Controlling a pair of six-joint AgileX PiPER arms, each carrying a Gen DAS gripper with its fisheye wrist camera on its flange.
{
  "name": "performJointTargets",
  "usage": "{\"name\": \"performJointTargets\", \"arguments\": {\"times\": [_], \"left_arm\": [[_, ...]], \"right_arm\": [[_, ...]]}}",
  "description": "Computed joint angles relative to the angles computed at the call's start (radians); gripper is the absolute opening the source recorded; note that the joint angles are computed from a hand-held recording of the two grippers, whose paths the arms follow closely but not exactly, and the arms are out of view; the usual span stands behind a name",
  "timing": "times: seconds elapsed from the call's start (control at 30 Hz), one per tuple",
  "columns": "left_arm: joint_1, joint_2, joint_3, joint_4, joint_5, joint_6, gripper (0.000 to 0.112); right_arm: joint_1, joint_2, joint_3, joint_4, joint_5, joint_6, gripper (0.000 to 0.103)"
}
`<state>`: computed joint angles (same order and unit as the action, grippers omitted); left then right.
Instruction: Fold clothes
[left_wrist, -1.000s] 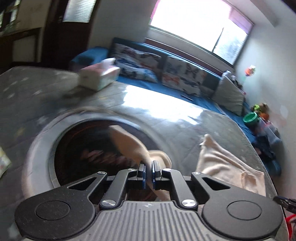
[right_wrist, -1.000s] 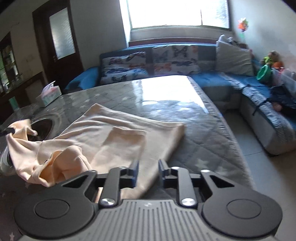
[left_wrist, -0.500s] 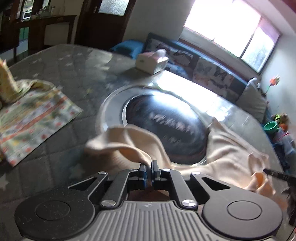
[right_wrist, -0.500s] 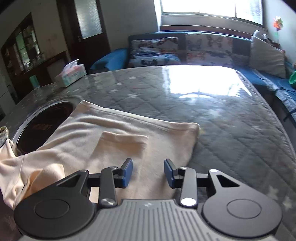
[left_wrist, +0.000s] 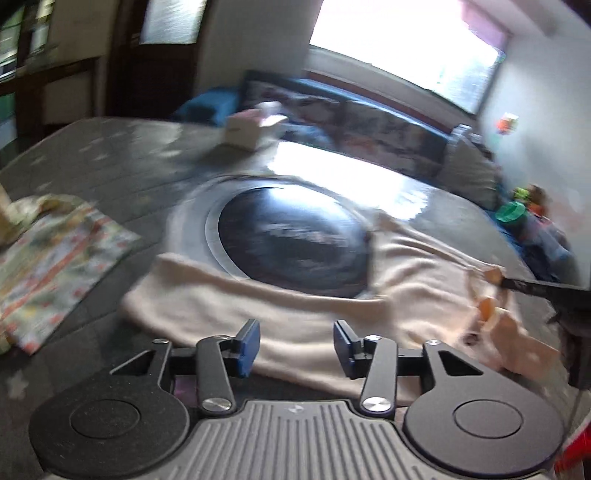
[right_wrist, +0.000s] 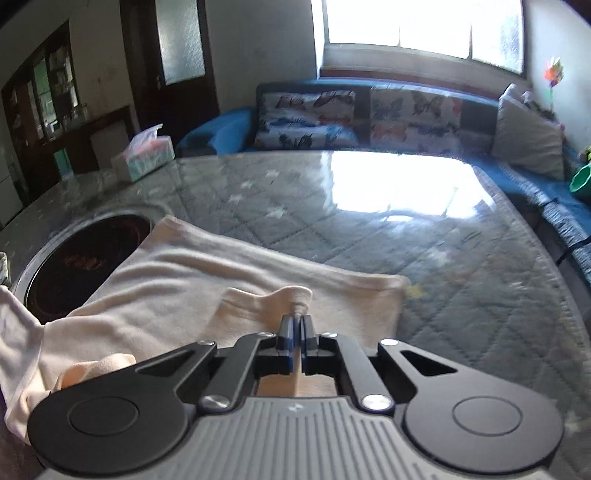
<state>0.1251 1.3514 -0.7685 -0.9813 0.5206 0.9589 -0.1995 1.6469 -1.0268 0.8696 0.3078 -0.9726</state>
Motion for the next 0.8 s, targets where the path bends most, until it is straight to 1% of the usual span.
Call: {"name": "performJointTargets", "arguments": {"times": [0.13, 0.27, 0.33, 0.4, 0.47, 0.5, 0.57, 0.6, 0.63, 0.7, 0.77, 0.8], "left_arm": [[-0.125, 0.039, -0.035, -0.047, 0.04, 0.074, 0.055], [-0.254, 0.11, -0.077, -0.079, 0.046, 0.135, 0.056], [-0.309, 0.151, -0.105, -0.084, 0.047, 0.153, 0.058], [-0.353, 0.19, -0.133, -0.065, 0.036, 0.138, 0.059], [-0.387, 0.223, -0.162, -0.054, 0.017, 0.118, 0.065], [-0.403, 0.239, -0.176, -0.049, 0.007, 0.107, 0.067], [-0.442, 0.272, -0.205, -0.043, -0.048, 0.083, 0.071], [-0.457, 0.285, -0.219, -0.031, -0.075, 0.064, 0.072], [-0.463, 0.303, -0.237, -0.026, -0.084, 0.059, 0.073], [-0.468, 0.34, -0.276, -0.031, -0.072, 0.065, 0.074], [-0.473, 0.368, -0.309, -0.004, -0.051, 0.031, 0.074], [-0.475, 0.377, -0.319, 0.001, -0.042, 0.025, 0.073]], "right_arm": [[-0.049, -0.098, 0.069, 0.011, -0.031, -0.033, 0.003], [-0.105, -0.2, 0.15, -0.118, -0.104, 0.067, 0.003], [-0.152, -0.249, 0.185, -0.201, -0.108, 0.143, 0.003], [-0.21, -0.294, 0.213, -0.237, -0.087, 0.168, 0.003], [-0.265, -0.318, 0.228, -0.164, -0.027, 0.085, 0.003], [-0.294, -0.328, 0.234, -0.13, 0.006, 0.045, 0.007], [-0.312, -0.309, 0.228, -0.052, 0.054, -0.026, 0.01], [-0.318, -0.296, 0.224, -0.018, 0.077, -0.055, 0.017], [-0.324, -0.284, 0.219, 0.012, 0.1, -0.081, 0.023], [-0.315, -0.23, 0.192, 0.073, 0.135, -0.111, 0.03], [-0.303, -0.177, 0.162, 0.112, 0.163, -0.12, 0.03], [-0.289, -0.147, 0.146, 0.115, 0.166, -0.098, 0.03]]}}
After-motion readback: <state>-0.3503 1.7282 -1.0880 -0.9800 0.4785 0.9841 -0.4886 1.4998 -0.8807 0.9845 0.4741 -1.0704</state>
